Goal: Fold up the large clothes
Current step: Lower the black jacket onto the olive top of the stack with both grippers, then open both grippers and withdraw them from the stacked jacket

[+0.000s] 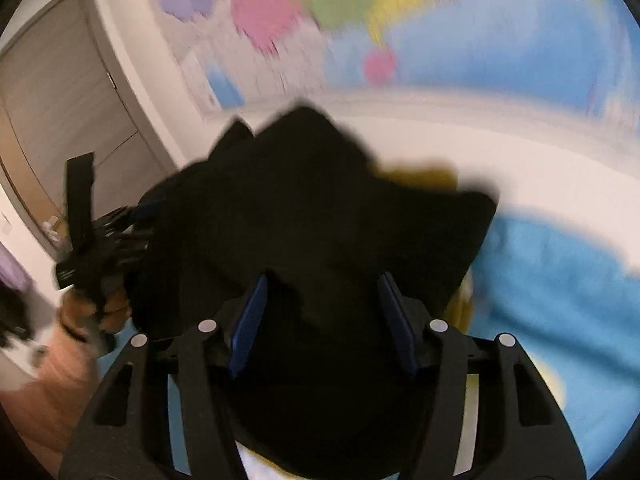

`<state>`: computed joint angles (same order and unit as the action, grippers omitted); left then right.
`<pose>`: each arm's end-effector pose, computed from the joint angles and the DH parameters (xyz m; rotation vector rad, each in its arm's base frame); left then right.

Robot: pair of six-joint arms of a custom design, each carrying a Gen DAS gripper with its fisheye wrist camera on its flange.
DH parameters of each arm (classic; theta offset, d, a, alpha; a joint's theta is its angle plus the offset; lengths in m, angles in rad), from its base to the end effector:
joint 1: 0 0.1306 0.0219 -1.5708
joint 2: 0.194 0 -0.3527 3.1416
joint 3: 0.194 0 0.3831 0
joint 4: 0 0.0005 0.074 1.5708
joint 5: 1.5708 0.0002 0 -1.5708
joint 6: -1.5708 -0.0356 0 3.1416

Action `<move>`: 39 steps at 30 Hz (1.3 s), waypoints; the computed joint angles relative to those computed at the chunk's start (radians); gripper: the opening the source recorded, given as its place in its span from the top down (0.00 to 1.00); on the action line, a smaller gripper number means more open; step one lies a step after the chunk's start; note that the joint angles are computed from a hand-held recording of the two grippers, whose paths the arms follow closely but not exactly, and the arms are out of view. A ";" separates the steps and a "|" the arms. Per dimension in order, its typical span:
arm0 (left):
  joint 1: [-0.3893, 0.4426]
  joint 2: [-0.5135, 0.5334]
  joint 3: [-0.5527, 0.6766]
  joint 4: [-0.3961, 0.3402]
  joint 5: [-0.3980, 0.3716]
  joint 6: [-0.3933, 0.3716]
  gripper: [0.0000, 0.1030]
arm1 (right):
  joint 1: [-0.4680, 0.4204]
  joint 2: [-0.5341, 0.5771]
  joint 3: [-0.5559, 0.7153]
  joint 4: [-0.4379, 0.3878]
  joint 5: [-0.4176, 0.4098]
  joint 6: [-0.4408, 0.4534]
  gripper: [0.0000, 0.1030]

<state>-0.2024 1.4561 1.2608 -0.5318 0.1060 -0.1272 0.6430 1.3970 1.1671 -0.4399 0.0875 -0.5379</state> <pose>0.4960 -0.1062 0.3350 0.4309 2.2574 -0.1606 0.3925 0.2896 0.3278 -0.0719 2.2924 0.5341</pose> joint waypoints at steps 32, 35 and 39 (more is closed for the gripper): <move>-0.020 -0.300 -0.287 0.113 0.014 0.128 0.07 | 0.201 -0.051 -0.047 0.119 0.285 0.125 0.17; -0.034 -0.356 -0.340 0.094 0.001 0.142 0.07 | 0.264 -0.074 -0.085 0.156 0.369 0.121 0.09; -0.054 -0.436 -0.410 0.056 -0.014 0.178 0.07 | 0.327 -0.065 -0.091 0.125 0.444 0.108 0.06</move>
<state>-0.2567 1.0201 0.8505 -0.4763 0.0919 0.0512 0.9700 1.3321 1.0757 -0.3152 0.5316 -0.4295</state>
